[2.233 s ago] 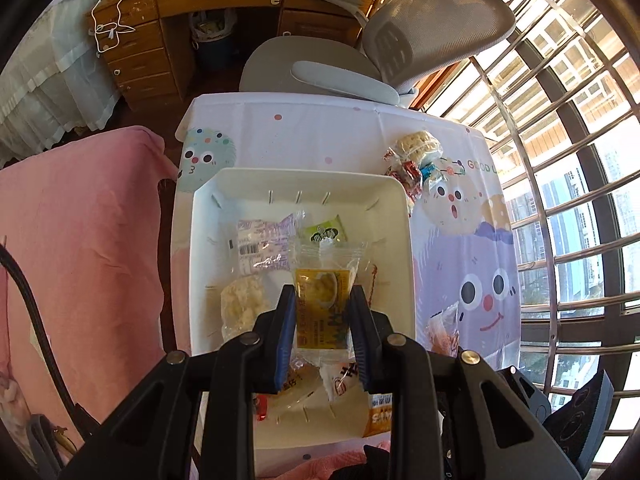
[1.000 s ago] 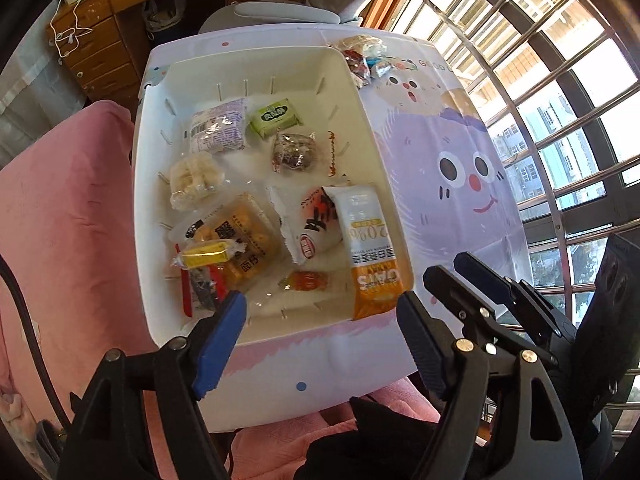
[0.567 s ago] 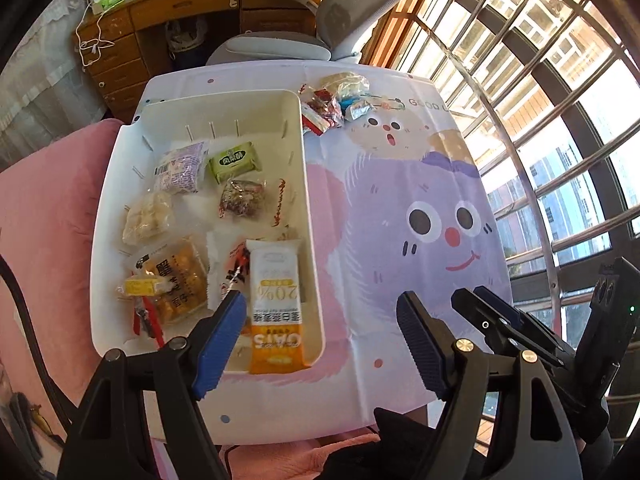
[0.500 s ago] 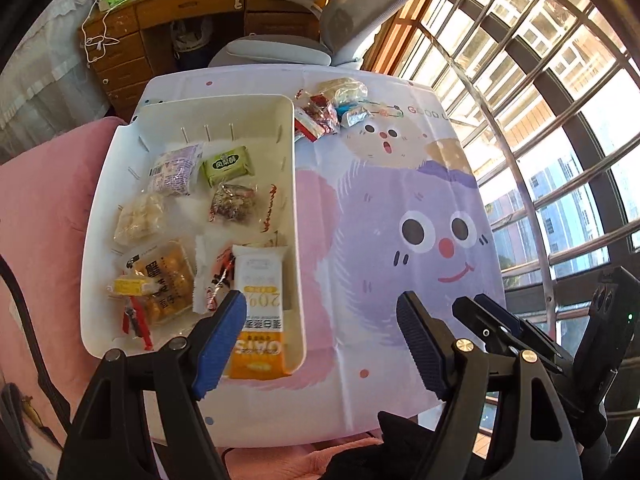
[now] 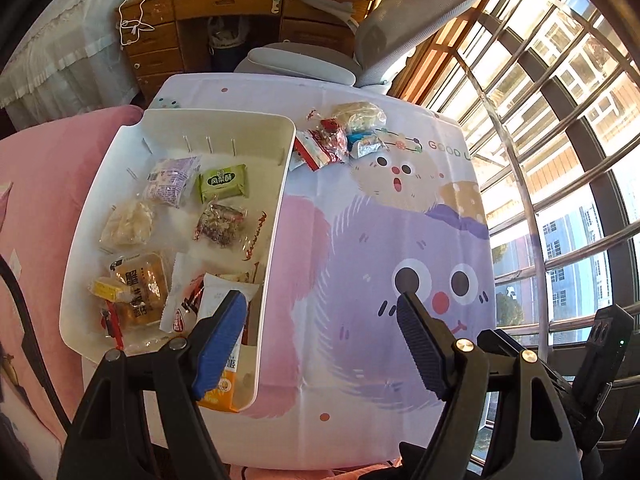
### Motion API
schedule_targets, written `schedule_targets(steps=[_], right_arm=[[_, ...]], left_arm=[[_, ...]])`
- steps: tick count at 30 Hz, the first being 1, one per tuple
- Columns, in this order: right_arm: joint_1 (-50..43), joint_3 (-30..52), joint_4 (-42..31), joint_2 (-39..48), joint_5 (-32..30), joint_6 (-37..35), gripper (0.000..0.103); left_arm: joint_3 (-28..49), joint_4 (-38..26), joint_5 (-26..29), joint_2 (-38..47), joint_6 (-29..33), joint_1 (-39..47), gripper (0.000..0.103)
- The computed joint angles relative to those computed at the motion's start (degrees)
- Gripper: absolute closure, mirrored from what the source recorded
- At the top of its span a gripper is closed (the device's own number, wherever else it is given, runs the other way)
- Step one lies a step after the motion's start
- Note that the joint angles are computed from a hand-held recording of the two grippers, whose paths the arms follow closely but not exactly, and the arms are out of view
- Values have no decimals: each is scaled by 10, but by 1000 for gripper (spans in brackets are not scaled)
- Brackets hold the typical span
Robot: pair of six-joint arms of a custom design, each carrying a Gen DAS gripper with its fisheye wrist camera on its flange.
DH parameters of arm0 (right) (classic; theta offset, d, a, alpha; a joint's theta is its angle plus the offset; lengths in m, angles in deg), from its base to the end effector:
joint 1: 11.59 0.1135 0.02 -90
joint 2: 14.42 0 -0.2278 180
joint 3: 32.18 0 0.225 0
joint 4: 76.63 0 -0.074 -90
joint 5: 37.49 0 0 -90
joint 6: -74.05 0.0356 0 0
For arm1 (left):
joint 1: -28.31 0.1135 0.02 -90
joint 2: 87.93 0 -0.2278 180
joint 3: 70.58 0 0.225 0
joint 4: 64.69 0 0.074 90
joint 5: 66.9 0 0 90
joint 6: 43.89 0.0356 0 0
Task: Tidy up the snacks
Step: 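Move both open tools back toward the remaining snacks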
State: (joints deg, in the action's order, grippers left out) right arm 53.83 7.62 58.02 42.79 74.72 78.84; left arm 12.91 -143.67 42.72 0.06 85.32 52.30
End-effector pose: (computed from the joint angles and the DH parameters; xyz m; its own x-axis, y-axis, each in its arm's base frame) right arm 0.0789 0.1402 0.1426 -0.7364 0.6081 -0.2967 0.4328 0.7604 0.4842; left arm 0.2319 0.0901 0.2167 -0.9234 0.2408 -0.2989 0.3041 0.9342 -0.1867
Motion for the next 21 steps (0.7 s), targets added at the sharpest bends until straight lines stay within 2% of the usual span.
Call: schedule_targets(steps=[4, 9, 16, 21], right_arm=[[-87, -29, 38, -25, -50, -72, 42], [-208, -32, 91, 1, -118, -183, 41], [-364, 4, 192, 135, -200, -328, 40], [-427, 72, 235, 252, -212, -415, 40]], left_arm=[[39, 20, -12, 35, -44, -39, 27], [111, 46, -26, 105, -110, -94, 26], [254, 51, -46, 238, -165, -167, 26], [378, 25, -61, 345, -175, -206, 26]])
